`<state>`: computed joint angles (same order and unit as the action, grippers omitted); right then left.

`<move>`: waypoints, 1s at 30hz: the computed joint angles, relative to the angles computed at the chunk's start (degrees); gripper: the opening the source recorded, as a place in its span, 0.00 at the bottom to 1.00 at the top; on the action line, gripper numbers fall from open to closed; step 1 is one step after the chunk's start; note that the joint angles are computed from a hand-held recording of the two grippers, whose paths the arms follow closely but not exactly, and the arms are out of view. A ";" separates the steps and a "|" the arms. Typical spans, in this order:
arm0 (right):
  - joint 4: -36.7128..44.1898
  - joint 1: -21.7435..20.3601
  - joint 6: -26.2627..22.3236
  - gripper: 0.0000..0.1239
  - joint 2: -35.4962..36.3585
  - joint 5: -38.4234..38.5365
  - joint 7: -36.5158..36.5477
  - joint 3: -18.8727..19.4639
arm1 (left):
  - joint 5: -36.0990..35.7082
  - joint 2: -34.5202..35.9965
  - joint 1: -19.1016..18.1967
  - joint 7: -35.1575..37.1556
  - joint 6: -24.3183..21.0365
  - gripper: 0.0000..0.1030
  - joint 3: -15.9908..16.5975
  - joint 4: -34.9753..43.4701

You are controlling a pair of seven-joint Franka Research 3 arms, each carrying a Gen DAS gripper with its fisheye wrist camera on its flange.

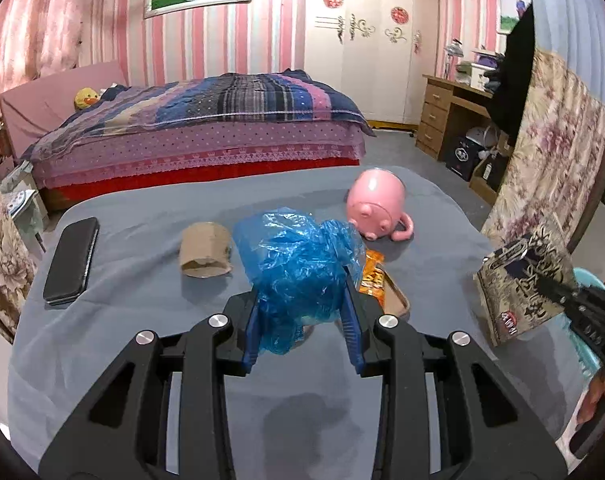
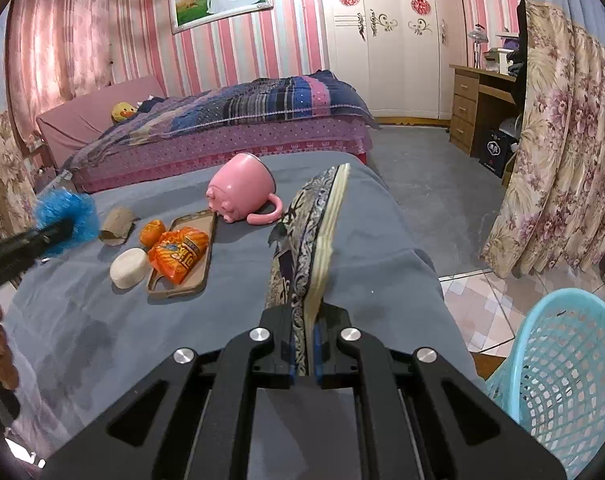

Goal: Collect trash
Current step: 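Carry the blue bag and printed package over the blue basket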

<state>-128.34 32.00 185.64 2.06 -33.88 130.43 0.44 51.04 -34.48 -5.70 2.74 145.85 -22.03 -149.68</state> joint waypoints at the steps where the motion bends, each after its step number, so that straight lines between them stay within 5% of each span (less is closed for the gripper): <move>1: -0.94 -0.69 0.06 0.05 -0.63 3.47 -3.31 1.12 | 0.08 0.71 -0.07 0.06 0.23 0.32 -0.21 0.40; 7: -4.29 -7.67 -0.14 0.05 -5.66 -10.53 7.27 3.79 | 2.04 5.57 -0.59 -1.80 2.12 0.32 -1.64 3.95; 16: -13.62 -20.14 2.91 0.05 -14.69 -8.77 4.64 6.15 | 11.69 19.00 -2.66 -8.58 3.24 0.32 -4.65 16.26; 24: -20.51 -28.80 4.36 0.05 -19.62 -4.43 -0.76 4.12 | 19.77 38.68 -10.31 -8.00 0.88 0.32 -4.46 34.58; 30: -23.16 -32.88 5.26 0.05 -19.85 -0.45 -4.99 3.69 | 19.50 51.43 -17.06 -1.99 0.04 0.32 -2.06 47.40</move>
<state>-151.50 -0.88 190.91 -17.80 -34.33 125.44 4.14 70.54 16.95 -22.76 0.75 145.89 -24.09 -102.28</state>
